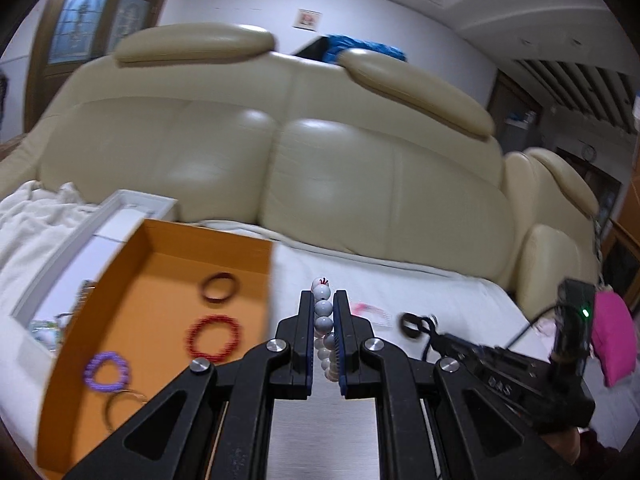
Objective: Organize jewelry
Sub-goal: 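Carry the hair tie and white bracelet into the orange box and release both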
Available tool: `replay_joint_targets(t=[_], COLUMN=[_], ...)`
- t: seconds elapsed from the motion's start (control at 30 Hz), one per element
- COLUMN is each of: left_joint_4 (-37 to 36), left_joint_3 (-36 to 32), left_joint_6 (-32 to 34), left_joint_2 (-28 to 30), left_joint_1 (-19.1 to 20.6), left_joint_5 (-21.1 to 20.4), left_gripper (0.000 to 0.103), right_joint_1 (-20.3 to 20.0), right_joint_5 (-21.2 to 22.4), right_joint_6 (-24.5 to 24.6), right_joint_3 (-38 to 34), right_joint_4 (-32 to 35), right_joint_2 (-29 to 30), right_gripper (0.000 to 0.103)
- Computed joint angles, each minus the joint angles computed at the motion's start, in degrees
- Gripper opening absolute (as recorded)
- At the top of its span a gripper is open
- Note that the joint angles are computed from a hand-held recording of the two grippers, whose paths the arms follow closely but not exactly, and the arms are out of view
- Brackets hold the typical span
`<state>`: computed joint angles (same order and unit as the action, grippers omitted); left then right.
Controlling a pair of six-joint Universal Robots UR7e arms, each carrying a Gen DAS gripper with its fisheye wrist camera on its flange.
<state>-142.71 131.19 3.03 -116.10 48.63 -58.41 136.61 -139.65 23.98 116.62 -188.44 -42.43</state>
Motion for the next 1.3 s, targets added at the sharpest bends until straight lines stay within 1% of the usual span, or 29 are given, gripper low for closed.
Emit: replay_joint_targets(t=[0.2, 0.3, 0.37, 0.43, 0.53, 0.57, 0.7, 0.8, 0.87, 1.0, 1.17, 1.3], left_joint_4=[-1.4, -2.1, -1.9, -1.8, -3.6, -4.2, -4.7, -5.4, -6.4, -7.8, -8.6, -8.9], left_joint_3=[-2.3, -3.2, -3.8, -4.3, -5.4, -5.7, -7.4, -8.3, -8.7, -8.1, -7.8, -8.2], left_joint_6=[1.4, 2.2, 2.3, 2.6, 4.7, 5.3, 5.9, 5.7, 5.8, 6.5, 6.5, 6.0], left_joint_2=[0.0, 0.8, 1.3, 2.2, 4.5, 5.2, 8.2, 9.8, 11.0, 11.8, 12.3, 12.6], left_joint_1=[5.1, 7.7, 9.6, 11.0, 13.4, 14.0, 16.6, 17.7, 18.0, 17.2, 16.9, 17.7], left_joint_5=[3.7, 5.1, 5.0, 5.0, 4.4, 4.5, 2.8, 1.6, 1.6, 3.4, 6.0, 6.2], left_gripper=[0.009, 0.009, 0.009, 0.009, 0.009, 0.009, 0.009, 0.009, 0.009, 0.009, 0.009, 0.009], right_joint_1=[1.0, 2.0, 2.6, 2.6, 2.5, 2.5, 2.5, 2.1, 1.7, 1.3, 0.8, 0.6], right_joint_5=[5.3, 7.6, 9.0, 10.9, 13.6, 14.2, 15.5, 15.7, 16.2, 17.1, 18.1, 18.4], right_joint_6=[-2.0, -4.8, -7.4, -8.7, -10.1, -11.3, -13.7, -14.5, -14.9, -16.2, -16.4, -16.3], right_joint_3=[-6.0, -10.1, -12.5, -14.4, -17.4, -18.4, -20.8, -21.9, -22.7, -22.7, -22.9, -22.6], right_joint_4=[2.8, 3.9, 2.9, 2.1, 3.8, 4.3, 5.3, 6.0, 6.5, 6.3, 7.2, 7.2], right_joint_2=[4.8, 7.5, 9.4, 11.1, 13.5, 14.4, 16.4, 17.4, 18.0, 18.3, 18.7, 18.8], right_gripper=[0.009, 0.009, 0.009, 0.009, 0.009, 0.009, 0.009, 0.009, 0.009, 0.009, 0.009, 0.009])
